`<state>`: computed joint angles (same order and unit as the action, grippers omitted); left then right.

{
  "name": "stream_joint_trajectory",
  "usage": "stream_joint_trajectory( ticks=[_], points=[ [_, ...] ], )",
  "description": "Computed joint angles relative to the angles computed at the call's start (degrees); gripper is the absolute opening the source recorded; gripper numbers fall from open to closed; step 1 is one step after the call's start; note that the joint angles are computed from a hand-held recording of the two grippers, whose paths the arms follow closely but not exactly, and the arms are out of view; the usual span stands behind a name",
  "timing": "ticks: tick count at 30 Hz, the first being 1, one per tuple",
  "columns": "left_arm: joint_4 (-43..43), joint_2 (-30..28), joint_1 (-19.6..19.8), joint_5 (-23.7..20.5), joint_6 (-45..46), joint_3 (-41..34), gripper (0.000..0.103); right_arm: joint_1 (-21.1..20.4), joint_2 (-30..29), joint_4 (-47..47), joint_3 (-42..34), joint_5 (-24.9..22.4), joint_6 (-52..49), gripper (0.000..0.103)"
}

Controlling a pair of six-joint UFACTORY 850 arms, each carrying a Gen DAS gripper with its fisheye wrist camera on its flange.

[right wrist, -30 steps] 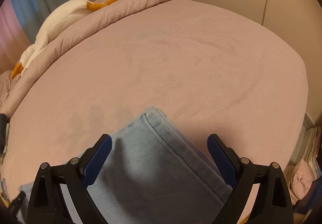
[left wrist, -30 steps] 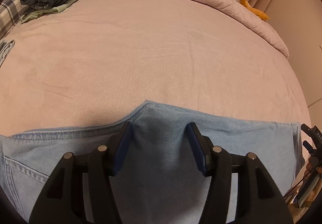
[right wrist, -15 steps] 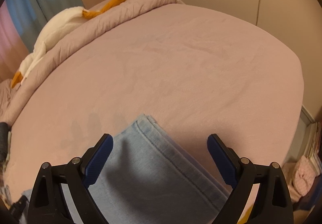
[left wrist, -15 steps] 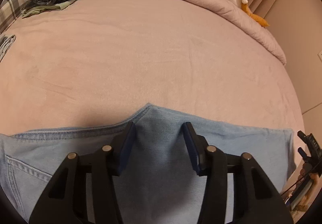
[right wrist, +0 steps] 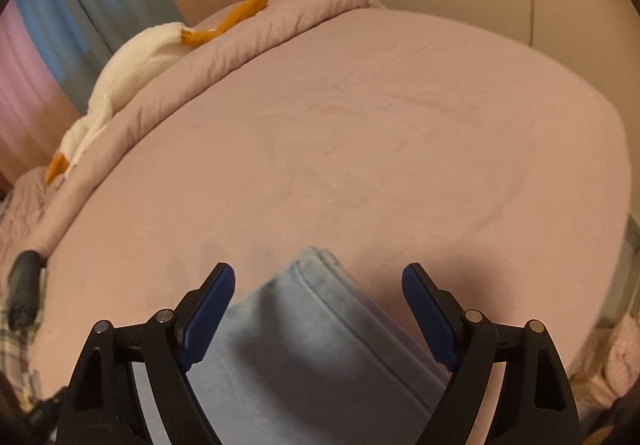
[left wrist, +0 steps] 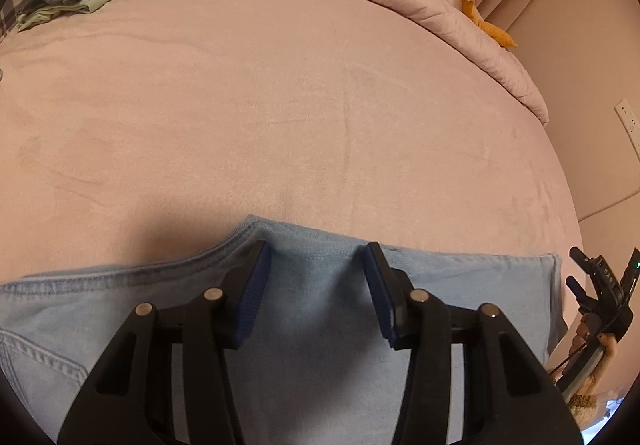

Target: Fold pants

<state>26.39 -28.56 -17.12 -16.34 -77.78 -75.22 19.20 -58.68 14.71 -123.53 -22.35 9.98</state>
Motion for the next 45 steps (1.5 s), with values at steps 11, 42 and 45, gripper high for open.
stream_joint_trajectory(
  ticks=[11, 42, 45],
  points=[
    [2.03, -1.19, -0.28, -2.33, 0.10, -1.57, 0.046, 1.86, -11.83, -13.85, -19.56, -12.15, 10.78, 0.043],
    [21.52, 10.95, -8.38, 1.26, -22.66, 10.34, 0.079, 2.28, 5.02, -44.01, 8.94, 4.36, 41.70, 0.063],
    [22.75, 12.18, -9.51, 0.14, -23.04, 11.32, 0.086, 2.41, 13.00, -50.47, 20.85, 11.53, 49.64, 0.084]
  ],
)
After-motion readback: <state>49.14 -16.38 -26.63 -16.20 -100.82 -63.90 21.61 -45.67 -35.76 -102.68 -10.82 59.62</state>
